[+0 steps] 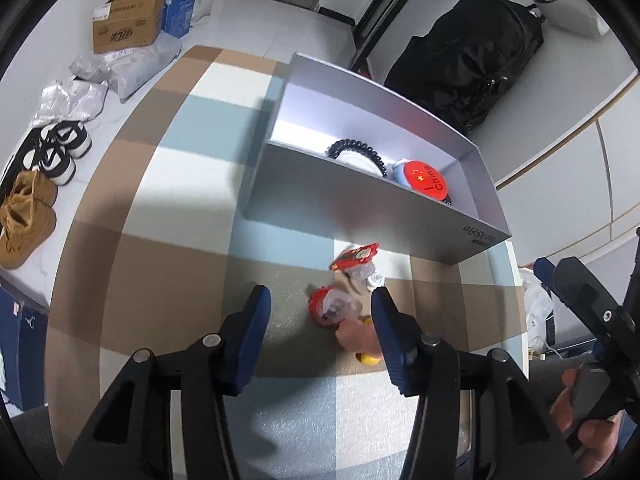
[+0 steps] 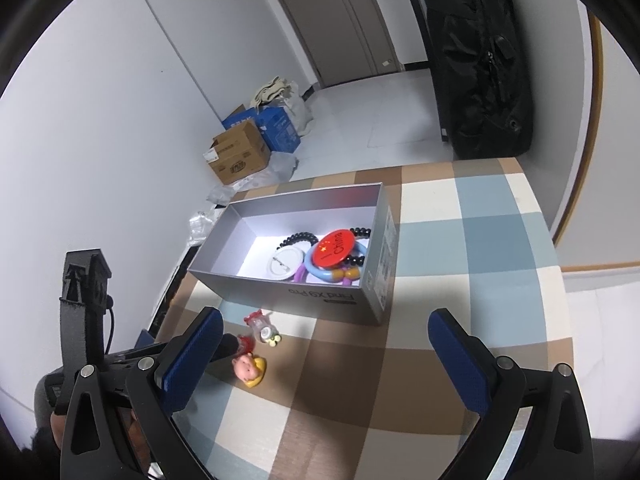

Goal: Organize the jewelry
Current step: 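Lower the left gripper around the small red toy while the right gripper reaches the pink pig figure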

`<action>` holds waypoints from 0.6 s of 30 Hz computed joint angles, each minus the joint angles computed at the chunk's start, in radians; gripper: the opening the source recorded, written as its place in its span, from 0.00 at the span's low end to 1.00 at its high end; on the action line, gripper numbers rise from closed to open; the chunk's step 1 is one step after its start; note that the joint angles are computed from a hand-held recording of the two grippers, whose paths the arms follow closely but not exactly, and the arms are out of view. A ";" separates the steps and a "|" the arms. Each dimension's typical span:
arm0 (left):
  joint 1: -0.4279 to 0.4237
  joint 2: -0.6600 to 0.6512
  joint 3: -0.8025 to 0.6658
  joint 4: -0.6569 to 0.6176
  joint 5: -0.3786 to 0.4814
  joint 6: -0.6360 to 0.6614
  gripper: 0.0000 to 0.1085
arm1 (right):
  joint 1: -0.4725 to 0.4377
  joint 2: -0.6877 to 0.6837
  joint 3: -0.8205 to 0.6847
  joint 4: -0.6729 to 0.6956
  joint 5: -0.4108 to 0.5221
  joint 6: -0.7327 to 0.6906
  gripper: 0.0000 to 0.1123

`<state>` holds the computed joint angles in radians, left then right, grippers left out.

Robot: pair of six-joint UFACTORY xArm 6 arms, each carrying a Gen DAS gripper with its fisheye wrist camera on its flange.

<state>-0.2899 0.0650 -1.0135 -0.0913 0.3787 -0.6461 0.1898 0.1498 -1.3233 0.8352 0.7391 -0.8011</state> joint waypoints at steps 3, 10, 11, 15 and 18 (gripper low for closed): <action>0.001 0.008 -0.010 0.024 0.003 -0.008 0.42 | -0.002 -0.004 0.001 0.007 -0.001 -0.009 0.92; -0.003 0.019 -0.023 -0.004 0.015 0.036 0.13 | -0.007 0.005 -0.008 0.000 0.008 -0.002 0.92; -0.004 0.020 -0.029 0.014 0.027 0.032 0.13 | -0.007 0.003 -0.006 0.000 0.007 -0.004 0.92; -0.001 0.019 -0.031 -0.016 0.033 0.048 0.13 | -0.004 0.006 -0.006 -0.019 0.007 0.002 0.92; 0.002 0.016 -0.028 -0.074 0.023 0.076 0.13 | -0.001 0.006 -0.002 -0.036 0.007 0.005 0.92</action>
<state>-0.2884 0.0812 -1.0412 -0.1650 0.4012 -0.5701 0.1893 0.1561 -1.3257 0.7992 0.7463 -0.7964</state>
